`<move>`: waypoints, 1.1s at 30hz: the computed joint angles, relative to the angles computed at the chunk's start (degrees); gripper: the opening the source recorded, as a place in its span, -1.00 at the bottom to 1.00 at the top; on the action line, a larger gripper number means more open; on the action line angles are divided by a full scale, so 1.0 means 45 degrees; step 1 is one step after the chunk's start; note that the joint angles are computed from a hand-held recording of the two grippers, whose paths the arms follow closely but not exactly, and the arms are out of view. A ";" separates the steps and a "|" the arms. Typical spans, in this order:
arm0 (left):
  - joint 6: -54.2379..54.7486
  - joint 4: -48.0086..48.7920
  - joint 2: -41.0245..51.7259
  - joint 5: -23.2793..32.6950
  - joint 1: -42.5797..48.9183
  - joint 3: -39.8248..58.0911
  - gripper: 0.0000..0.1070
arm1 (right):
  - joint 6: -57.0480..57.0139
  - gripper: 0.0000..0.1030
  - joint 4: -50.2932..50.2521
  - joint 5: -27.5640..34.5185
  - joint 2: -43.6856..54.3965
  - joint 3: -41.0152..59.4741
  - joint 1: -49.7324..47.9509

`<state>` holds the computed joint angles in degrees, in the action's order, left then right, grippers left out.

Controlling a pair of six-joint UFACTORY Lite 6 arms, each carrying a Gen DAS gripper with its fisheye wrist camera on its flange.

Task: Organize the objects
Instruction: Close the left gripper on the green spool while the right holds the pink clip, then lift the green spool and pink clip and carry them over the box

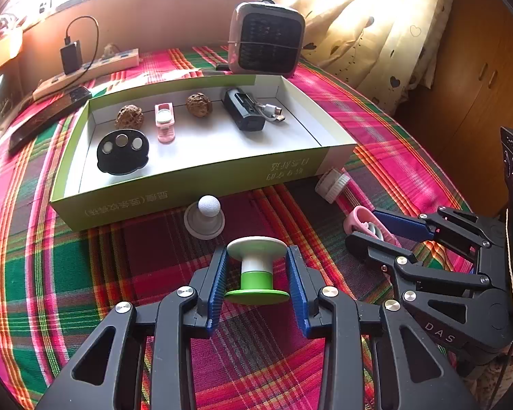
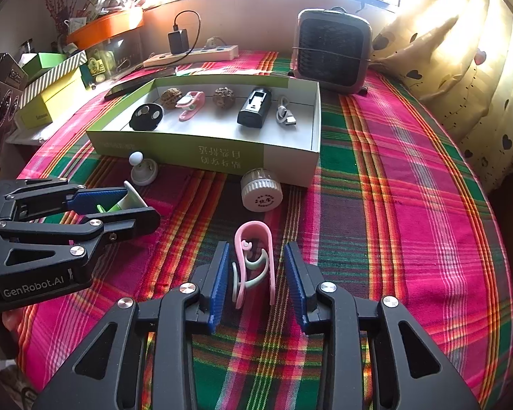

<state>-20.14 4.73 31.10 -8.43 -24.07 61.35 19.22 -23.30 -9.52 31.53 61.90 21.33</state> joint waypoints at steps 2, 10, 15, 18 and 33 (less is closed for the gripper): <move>0.0011 -0.0013 -0.0003 -0.0017 -0.0005 -0.0011 -0.40 | 0.0000 -0.46 0.0005 -0.0007 -0.0001 -0.0002 -0.0017; -0.0036 0.0019 -0.0004 -0.0040 -0.0007 -0.0028 -0.40 | -0.0206 -0.52 0.0196 0.0001 -0.0032 -0.0024 0.0021; -0.0027 0.0034 -0.0015 -0.0048 0.0008 -0.0051 -0.40 | -0.0148 -0.52 0.0143 -0.0003 -0.0036 -0.0029 0.0019; -0.0030 0.0022 -0.0011 -0.0055 -0.0004 -0.0053 -0.40 | -0.0228 -0.52 0.0216 -0.0002 -0.0041 -0.0036 0.0020; 0.0465 -0.0487 -0.0088 -0.0014 -0.0032 -0.0099 -0.41 | -0.0708 -0.52 0.0771 0.0046 -0.0055 -0.0044 0.0058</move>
<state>-18.05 2.54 30.70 -8.49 -24.22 60.90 16.03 -19.83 -9.31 31.28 61.70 21.59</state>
